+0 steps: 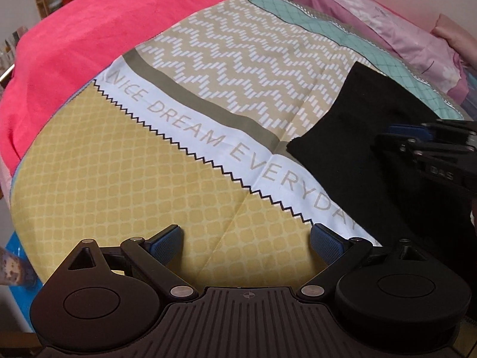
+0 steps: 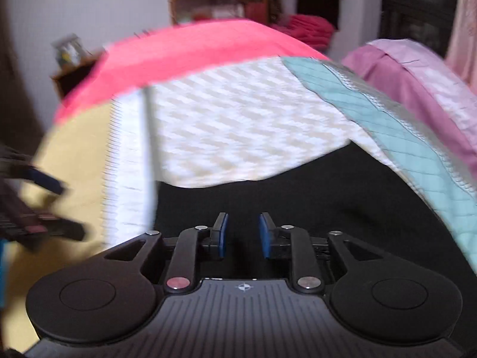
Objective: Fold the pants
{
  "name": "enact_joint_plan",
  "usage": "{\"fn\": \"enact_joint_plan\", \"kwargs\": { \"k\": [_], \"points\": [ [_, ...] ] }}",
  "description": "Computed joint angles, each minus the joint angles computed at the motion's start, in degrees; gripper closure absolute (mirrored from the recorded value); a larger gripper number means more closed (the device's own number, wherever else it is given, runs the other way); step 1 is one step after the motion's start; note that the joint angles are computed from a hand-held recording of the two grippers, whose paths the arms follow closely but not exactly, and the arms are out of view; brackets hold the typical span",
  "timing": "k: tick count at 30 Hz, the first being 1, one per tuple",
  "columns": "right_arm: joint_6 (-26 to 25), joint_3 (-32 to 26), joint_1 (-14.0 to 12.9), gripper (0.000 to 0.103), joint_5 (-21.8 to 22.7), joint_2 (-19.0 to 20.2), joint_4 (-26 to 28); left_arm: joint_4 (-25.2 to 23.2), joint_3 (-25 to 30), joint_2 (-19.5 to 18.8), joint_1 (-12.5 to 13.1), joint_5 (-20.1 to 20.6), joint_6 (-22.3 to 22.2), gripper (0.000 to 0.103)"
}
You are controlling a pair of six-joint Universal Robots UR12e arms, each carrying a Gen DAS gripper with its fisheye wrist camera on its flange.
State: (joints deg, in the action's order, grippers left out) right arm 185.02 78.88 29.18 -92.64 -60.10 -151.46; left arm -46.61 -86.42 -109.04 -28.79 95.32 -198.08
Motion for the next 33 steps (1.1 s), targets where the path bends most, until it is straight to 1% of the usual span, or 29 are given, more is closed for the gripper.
{"fn": "enact_joint_plan", "kwargs": {
  "k": [1,2,3,4,5,6,7,8,9,10,11,12,13,14,15,16,17,19,20,22,23,24,25,26,27,28,29,31,33],
  "points": [
    [0.55,-0.86,-0.17,0.075,0.48,1.18,0.91,0.1,0.23,-0.21,-0.11,-0.26,0.09,0.0],
    [-0.14,-1.62,0.03,0.074,-0.06,2.08,-0.57,0.11,0.52,-0.42,-0.24,-0.46,0.24,0.0],
    [-1.67,-2.26,0.05,0.072,0.37,2.98,-2.08,0.04,0.9,-0.69,-0.39,-0.54,0.69,0.0],
    [-2.32,-3.44,0.0,0.072,0.98,3.42,-1.18,-0.14,1.34,-0.98,-0.58,-0.47,1.3,0.0],
    [-1.88,-3.38,-0.63,0.073,3.62,2.98,-1.33,-0.05,1.68,-1.22,-0.75,-0.26,1.96,0.0],
    [-0.29,-1.75,-1.25,0.067,6.24,1.76,-3.88,0.39,1.83,-1.38,-0.88,-0.06,2.54,0.0],
    [1.75,-0.03,-1.72,0.054,6.46,0.63,-6.96,0.78,1.97,-1.49,-0.96,-0.01,3.08,0.0],
    [3.42,0.96,-1.83,0.049,4.28,-0.31,-8.67,1.12,2.08,-1.55,-0.96,-0.22,3.49,0.0],
    [5.26,1.68,-1.88,0.046,0.49,-0.68,-9.88,1.52,2.14,-1.58,-0.94,-0.53,3.85,0.0],
    [6.97,1.44,-2.09,0.047,-2.77,-0.7,-8.69,1.94,2.26,-1.67,-0.95,-0.8,4.23,0.0],
    [8.82,0.04,-2.15,0.049,-5.98,0.08,-5.09,2.21,2.49,-1.86,-0.99,-1.02,4.54,0.0],
    [10.05,-1.47,-2.47,0.057,-7.3,1.35,-2.04,2.32,2.88,-2.17,-1.1,-1.14,4.73,0.0],
    [10.36,-2.6,-2.88,0.052,-6.74,2.76,-1.38,2.28,3.45,-2.65,-1.23,-1.31,4.91,0.0],
    [9.8,-3.15,-2.81,0.044,-7.23,3.49,-3.13,1.8,4.24,-3.2,-1.42,-1.46,5.05,0.0],
    [8.29,-3.83,-2.97,0.031,-6.21,4.01,-3.74,1.49,4.99,-3.72,-1.67,-1.49,5.31,0.0],
    [7.9,-4.85,-3.02,0.03,-5.7,4.31,-1.95,2.11,5.35,-4.07,-1.87,-1.88,5.96,0.0],
    [9.01,-5.05,-2.98,0.032,-5.93,3.93,-0.77,2.67,5.7,-4.36,-2.11,-2.18,6.83,0.0],
    [12.6,-1.84,-3.27,0.032,-4.6,1.34,-2.94,3.29,6.45,-4.95,-2.5,-2.67,8.37,0.0],
    [14.56,0.47,-3.26,0.031,-5.49,-0.36,-4.25,3.34,6.88,-5.24,-2.62,-2.99,8.96,0.0],
    [18.75,5.17,-2.39,0.022,-10.86,-3.88,-5.49,3.35,7.93,-6.01,-2.86,-3.52,9.8,0.0],
    [21.15,7.11,-2.36,0.021,-12.63,-5.04,-5.52,3.19,8.59,-6.51,-2.94,-3.91,10.05,0.0],
    [23.14,8.4,-2.82,0.019,-12.54,-5.64,-4.45,2.89,9.45,-7.15,-3.04,-4.42,10.3,0.0],
    [24.84,8.87,-3.5,0.019,-11.47,-5.77,-1.75,2.33,10.47,-7.89,-3.17,-4.89,10.49,0.0],
    [25.28,9.53,-4.45,0.02,-9.69,-5.33,-1.45,1.22,11.87,-8.84,-3.42,-4.97,10.69,0.0],
    [23.72,10.07,-4.68,0.018,-9.17,-5.48,-3.55,-0.02,13.5,-9.9,-3.74,-4.8,11.02,0.0],
    [23.75,10.16,-5.02,0.019,-8.56,-5.78,-3.94,-0.77,14.9,-10.84,-4.1,-4.38,11.24,0.0],
    [24.97,10.19,-5.19,0.019,-8.95,-6.41,-3.19,-1.46,16.31,-11.72,-4.55,-3.33,11.1,0.0],
    [26.09,13.18,-5.22,0.015,-11.53,-8.68,-7.22,-3.24,19.53,-13.65,-5.33,-1.82,10.52,0.0],
    [28.4,16.65,-5.0,0.015,-15.85,-11.49,-7.77,-4.61,22.67,-15.56,-5.66,-3.12,10.05,0.0]
  ]
}}
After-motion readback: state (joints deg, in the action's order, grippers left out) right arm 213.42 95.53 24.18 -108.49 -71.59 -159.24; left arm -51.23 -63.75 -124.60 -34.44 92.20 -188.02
